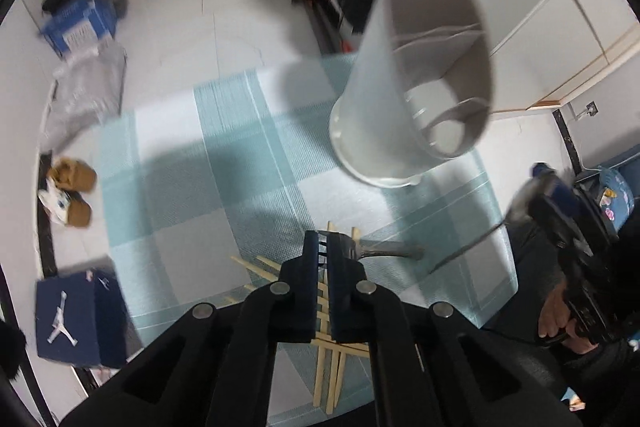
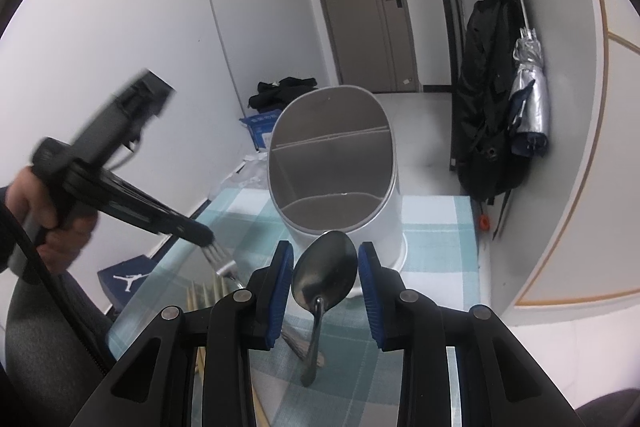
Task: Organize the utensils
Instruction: 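Lift the fork with the left gripper while the right gripper carries the spoon toward the holder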
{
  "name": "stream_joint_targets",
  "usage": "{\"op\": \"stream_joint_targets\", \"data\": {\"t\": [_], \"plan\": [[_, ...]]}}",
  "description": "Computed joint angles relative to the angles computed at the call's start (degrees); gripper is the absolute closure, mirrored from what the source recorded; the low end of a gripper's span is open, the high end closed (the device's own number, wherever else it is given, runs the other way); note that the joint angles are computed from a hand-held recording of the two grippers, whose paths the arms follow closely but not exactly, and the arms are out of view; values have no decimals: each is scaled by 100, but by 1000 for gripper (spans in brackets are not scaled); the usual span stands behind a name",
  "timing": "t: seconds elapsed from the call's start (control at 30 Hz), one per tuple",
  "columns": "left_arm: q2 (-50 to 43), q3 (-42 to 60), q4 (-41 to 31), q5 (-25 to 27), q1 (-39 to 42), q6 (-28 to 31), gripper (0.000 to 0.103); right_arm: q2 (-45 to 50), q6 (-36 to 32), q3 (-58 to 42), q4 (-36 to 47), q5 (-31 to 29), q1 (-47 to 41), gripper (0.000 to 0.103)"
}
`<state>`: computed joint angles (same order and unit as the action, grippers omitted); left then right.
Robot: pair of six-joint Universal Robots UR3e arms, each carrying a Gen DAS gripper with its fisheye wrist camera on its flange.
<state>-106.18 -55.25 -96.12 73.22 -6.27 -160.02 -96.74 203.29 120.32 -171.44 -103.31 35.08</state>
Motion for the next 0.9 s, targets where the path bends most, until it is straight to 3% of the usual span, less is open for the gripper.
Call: {"op": "stream_joint_targets", "data": {"t": [0.13, 0.33, 0.57, 0.6, 0.67, 0.7, 0.9], "plan": [[723, -988, 873, 345, -294, -4, 103, -25, 23, -98, 105, -213, 148, 72], [1132, -1222, 1090, 728, -637, 251, 103, -52, 28, -296, 270, -558, 416, 75], [1307, -1207, 966, 801, -658, 350, 103, 44, -106, -276, 47, -648, 563, 76], [1322, -1202, 922, 769, -623, 339, 103, 33, -135, -273, 39, -641, 576, 78], [1406, -1262, 950, 792, -630, 320, 103, 37, -215, -290, -10, -750, 656, 98], [1439, -1298, 979, 809, -632, 329, 103, 37, -242, -341, 62, -797, 685, 101], [1476, -1271, 885, 829, -632, 272, 103, -15, -261, -281, 31, -555, 581, 102]]}}
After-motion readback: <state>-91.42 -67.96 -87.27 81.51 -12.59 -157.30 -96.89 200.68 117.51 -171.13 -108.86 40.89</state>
